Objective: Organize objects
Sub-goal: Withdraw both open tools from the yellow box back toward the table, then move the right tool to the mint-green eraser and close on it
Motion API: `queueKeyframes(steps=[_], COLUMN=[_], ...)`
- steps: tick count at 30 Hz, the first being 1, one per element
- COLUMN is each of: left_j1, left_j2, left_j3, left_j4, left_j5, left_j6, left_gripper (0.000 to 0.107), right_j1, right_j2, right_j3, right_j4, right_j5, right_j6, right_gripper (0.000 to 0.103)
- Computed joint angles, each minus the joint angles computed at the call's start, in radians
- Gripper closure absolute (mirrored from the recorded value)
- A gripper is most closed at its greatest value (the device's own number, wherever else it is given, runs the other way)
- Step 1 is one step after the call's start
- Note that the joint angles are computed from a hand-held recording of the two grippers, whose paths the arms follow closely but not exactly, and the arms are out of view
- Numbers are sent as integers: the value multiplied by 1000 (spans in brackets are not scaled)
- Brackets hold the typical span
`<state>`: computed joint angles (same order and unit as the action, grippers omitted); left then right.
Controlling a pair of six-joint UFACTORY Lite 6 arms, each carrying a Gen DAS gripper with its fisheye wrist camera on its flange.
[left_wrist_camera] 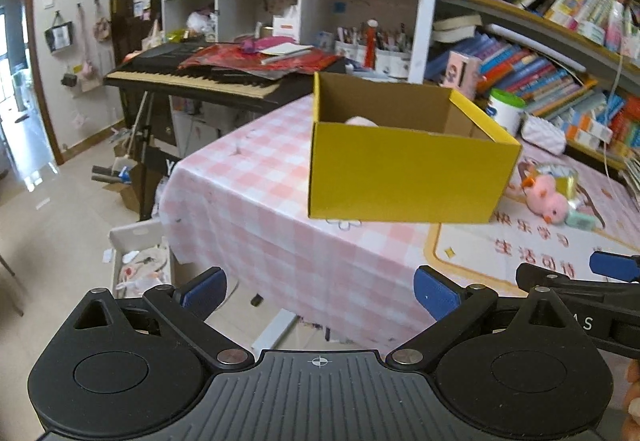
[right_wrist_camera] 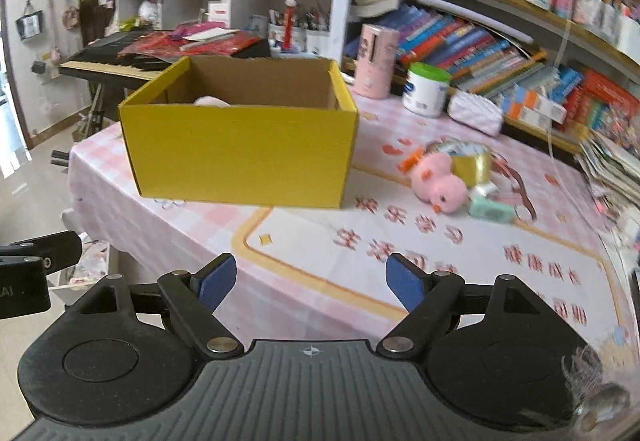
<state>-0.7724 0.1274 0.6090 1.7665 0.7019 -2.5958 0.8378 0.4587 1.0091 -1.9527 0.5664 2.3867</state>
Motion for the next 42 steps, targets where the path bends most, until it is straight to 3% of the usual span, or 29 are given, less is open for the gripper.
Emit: queueKeyframes(steps=[21,34,42], left_j1=[-43,-70,-82], left_j2=[73,263,396], left_j3=[71,333,525], left_j4=[162,89,-8], left_j5=[-82,-127,-144], left_j6=[-62,89,206], left_gripper=[6,6,6], right_j1=[22,-141,-308], right_j2=[-137,-221,-225], right_j3=[-185,-300,-302], right_j4=[214,116,-19], right_j5=[109,77,2], right_j6=[-61,27,51], right_gripper=[17,13,13])
